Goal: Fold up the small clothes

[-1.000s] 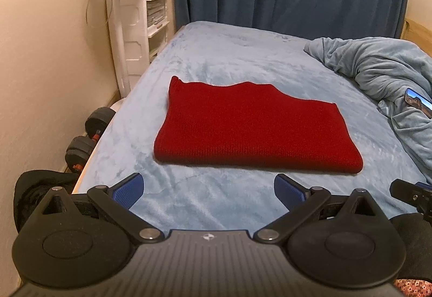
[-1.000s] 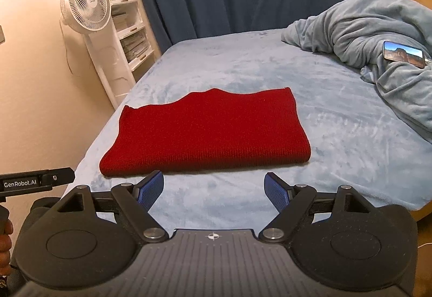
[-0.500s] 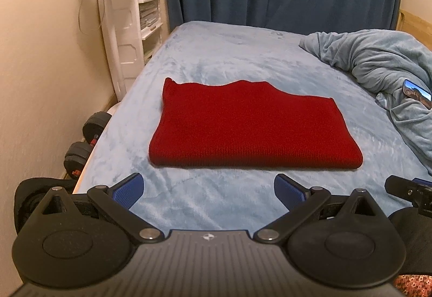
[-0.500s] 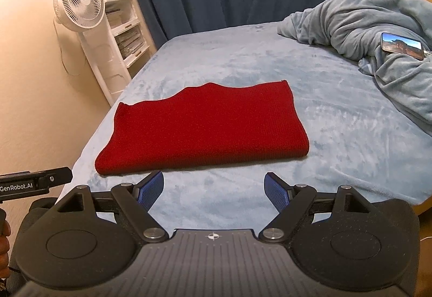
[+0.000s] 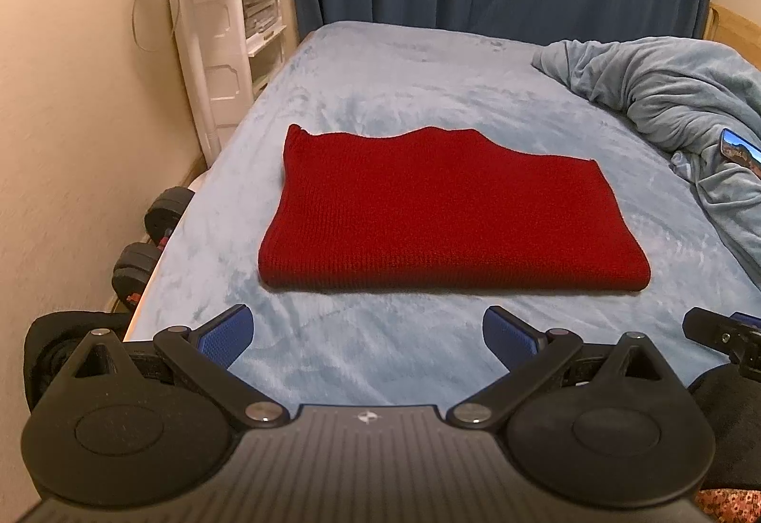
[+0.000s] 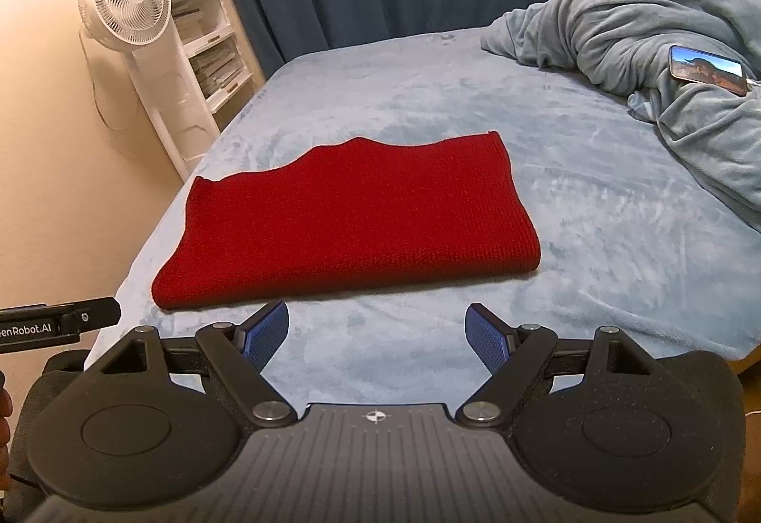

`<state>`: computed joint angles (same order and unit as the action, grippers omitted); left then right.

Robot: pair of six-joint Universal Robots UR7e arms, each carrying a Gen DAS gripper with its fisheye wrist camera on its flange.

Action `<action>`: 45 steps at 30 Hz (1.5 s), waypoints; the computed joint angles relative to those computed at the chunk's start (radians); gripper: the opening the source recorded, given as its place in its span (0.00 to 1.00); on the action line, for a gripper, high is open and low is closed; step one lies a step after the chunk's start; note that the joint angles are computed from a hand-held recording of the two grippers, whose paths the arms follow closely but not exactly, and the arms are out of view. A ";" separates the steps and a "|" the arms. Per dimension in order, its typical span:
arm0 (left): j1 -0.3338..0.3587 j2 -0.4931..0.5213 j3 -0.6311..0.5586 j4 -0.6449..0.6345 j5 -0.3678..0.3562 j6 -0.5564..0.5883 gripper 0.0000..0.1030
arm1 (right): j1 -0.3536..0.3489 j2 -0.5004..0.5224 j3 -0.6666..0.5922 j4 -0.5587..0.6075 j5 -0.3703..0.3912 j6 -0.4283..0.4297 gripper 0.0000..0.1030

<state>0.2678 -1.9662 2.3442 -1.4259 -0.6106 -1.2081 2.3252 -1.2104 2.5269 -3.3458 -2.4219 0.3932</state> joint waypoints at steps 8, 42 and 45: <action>0.074 0.047 0.001 -0.115 0.010 0.092 1.00 | -0.048 0.016 -0.010 -0.001 0.021 -0.007 0.80; 0.586 0.456 -0.100 -0.770 0.229 0.555 1.00 | -0.751 0.249 -0.085 -0.417 0.487 0.165 0.83; 0.624 0.495 -0.128 -0.689 0.214 0.526 1.00 | -0.747 0.278 -0.090 -0.480 0.498 0.168 0.92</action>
<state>0.8922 -1.4715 2.2161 -2.1153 -0.3968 -0.6824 1.5783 -0.9322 2.4370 -3.8262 -1.9238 0.5617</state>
